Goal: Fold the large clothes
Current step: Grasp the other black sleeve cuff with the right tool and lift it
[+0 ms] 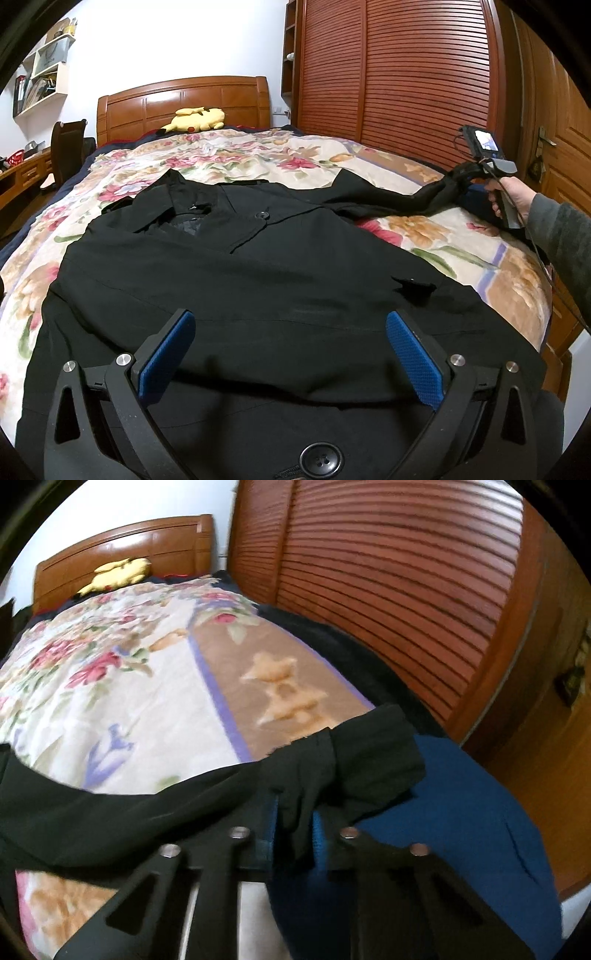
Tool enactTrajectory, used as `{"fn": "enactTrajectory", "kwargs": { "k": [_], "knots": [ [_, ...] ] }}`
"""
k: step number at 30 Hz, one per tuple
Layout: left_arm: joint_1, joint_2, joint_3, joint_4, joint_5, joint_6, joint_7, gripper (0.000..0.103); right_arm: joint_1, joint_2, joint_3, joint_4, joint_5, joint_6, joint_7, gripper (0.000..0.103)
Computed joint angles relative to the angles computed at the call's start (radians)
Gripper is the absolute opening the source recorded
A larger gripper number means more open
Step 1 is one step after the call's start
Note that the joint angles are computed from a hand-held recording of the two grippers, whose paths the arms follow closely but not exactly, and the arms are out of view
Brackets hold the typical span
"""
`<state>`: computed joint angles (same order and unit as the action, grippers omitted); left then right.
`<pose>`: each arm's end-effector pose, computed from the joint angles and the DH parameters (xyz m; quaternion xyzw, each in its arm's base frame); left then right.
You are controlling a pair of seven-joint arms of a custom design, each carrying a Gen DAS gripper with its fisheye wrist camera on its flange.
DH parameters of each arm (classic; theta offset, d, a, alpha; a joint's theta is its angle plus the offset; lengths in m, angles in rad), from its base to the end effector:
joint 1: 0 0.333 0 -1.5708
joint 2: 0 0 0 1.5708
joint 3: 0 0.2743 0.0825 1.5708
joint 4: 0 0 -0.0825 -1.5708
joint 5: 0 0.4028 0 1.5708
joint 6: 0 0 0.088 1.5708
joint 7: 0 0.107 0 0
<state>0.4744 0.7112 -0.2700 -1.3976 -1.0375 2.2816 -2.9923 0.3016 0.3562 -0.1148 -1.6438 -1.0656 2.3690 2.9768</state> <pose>0.7229 0.1687 0.2889 -0.3407 0.8070 -0.4566 0.1554 0.6849 0.1272 0.4080 -0.4400 0.7720 -0.4301 0.1594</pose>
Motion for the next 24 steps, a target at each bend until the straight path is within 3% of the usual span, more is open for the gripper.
{"fn": "enactTrajectory", "kwargs": {
  "k": [5, 14, 24],
  "knots": [
    [0.006, -0.004, -0.002, -0.004, -0.007, -0.002, 0.008, 0.103, 0.034, -0.074, 0.013, -0.066, -0.114, 0.006, 0.048, 0.008],
    [0.018, -0.027, 0.004, -0.028, -0.043, -0.017, 0.044, 0.103, 0.076, -0.174, 0.098, -0.116, -0.279, 0.018, 0.044, 0.007],
    [0.037, 0.003, 0.010, 0.025, -0.044, -0.035, 0.017, 0.103, 0.153, -0.138, 0.155, -0.046, -0.362, 0.122, -0.041, 0.006]
  ]
}}
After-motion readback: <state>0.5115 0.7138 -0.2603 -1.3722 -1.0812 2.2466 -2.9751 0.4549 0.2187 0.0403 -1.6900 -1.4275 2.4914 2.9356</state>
